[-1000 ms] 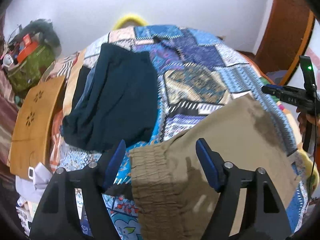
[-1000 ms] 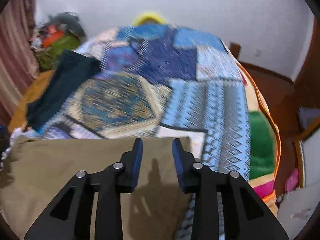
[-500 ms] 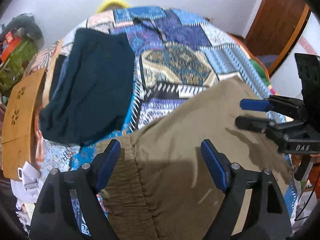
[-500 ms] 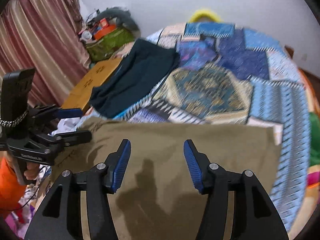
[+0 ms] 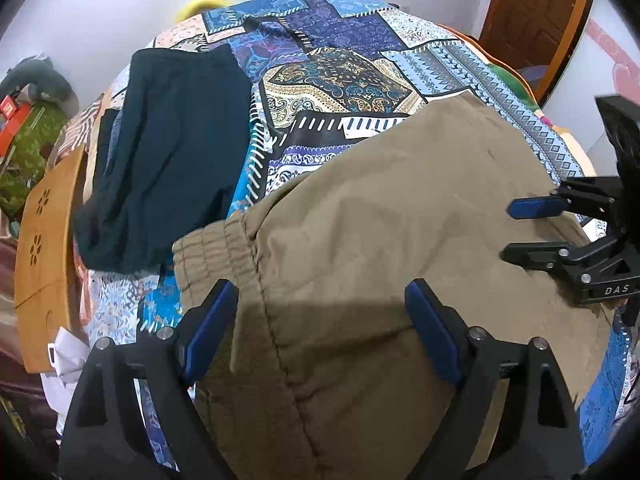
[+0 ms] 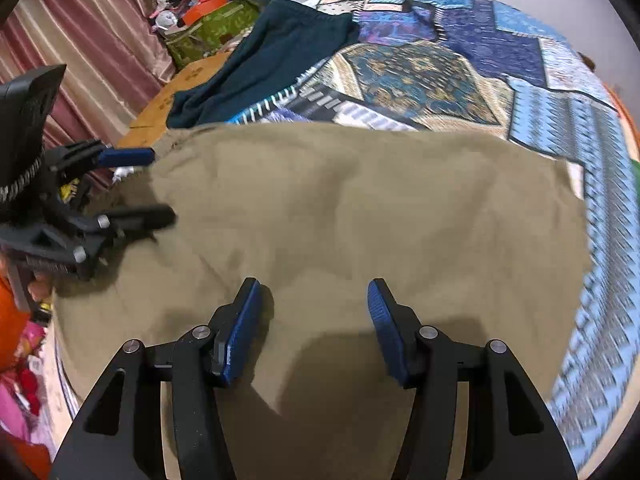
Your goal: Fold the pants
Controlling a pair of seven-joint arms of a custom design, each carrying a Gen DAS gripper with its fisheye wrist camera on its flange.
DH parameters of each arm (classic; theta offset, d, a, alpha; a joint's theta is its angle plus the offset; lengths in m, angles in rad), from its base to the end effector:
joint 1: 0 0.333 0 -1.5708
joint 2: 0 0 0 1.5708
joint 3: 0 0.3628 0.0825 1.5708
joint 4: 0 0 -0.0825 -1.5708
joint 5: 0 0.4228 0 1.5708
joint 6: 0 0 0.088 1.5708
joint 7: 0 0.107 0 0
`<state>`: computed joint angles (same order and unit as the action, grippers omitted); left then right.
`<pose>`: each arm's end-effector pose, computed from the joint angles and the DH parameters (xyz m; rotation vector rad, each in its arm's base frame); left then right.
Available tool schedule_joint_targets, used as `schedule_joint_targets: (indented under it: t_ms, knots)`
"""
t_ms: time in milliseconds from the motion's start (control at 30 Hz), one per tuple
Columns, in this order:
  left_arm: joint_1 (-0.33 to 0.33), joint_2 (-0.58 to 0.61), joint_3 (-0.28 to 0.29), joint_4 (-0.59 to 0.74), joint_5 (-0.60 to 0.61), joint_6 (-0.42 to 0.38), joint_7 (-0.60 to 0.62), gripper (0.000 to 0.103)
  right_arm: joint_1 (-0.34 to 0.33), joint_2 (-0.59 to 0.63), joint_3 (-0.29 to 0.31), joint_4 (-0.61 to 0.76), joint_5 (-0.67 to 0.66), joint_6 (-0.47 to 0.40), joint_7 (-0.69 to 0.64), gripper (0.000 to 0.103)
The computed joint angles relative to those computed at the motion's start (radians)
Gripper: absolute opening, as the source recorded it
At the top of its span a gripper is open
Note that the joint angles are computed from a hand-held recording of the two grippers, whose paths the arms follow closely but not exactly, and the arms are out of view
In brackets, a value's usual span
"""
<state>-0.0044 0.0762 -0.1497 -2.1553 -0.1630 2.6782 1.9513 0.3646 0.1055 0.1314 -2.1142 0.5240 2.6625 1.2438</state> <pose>0.6132 -0.0887 0.4358 -1.5541 2.3500 -0.5272 0.5617 0.2855 0.4336 -2.1603 1.4249 -0.0098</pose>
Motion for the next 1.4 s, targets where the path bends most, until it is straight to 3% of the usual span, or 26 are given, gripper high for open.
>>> schedule_joint_targets:
  t_ms: [133,333,633,800,900,1100,1333,1400]
  knots:
    - [-0.002,-0.036,0.005,-0.044,-0.001,0.014,-0.005,0.088,-0.001,-0.062,-0.008,-0.074,0.003,0.041,0.04,0.053]
    - [-0.017,-0.111,0.028,-0.142,0.021,0.069,-0.032,0.089,0.001,-0.159,-0.014,-0.197,-0.037,0.097,0.13,0.064]
    - [-0.049,-0.205,0.072,-0.243,-0.004,0.115,-0.078,0.089,-0.008,-0.293,-0.014,-0.364,-0.11,0.159,0.282,0.065]
    - [-0.076,-0.256,0.112,-0.282,-0.078,0.097,-0.064,0.089,-0.015,-0.346,-0.007,-0.424,-0.144,0.191,0.355,0.067]
    - [-0.078,-0.293,0.123,-0.314,-0.079,0.1,-0.072,0.089,-0.014,-0.37,-0.014,-0.446,-0.139,0.191,0.384,0.067]
    - [-0.061,-0.347,0.13,-0.358,0.0,0.111,-0.171,0.089,-0.066,-0.425,0.025,-0.47,-0.254,0.169,0.488,0.067]
    - [-0.17,-0.4,0.247,-0.356,-0.224,0.055,-0.099,0.089,-0.074,-0.449,0.056,-0.444,-0.334,0.271,0.535,0.067]
    - [-0.188,-0.403,0.253,-0.351,-0.284,0.028,-0.063,0.089,-0.059,-0.432,0.058,-0.423,-0.34,0.309,0.523,0.067]
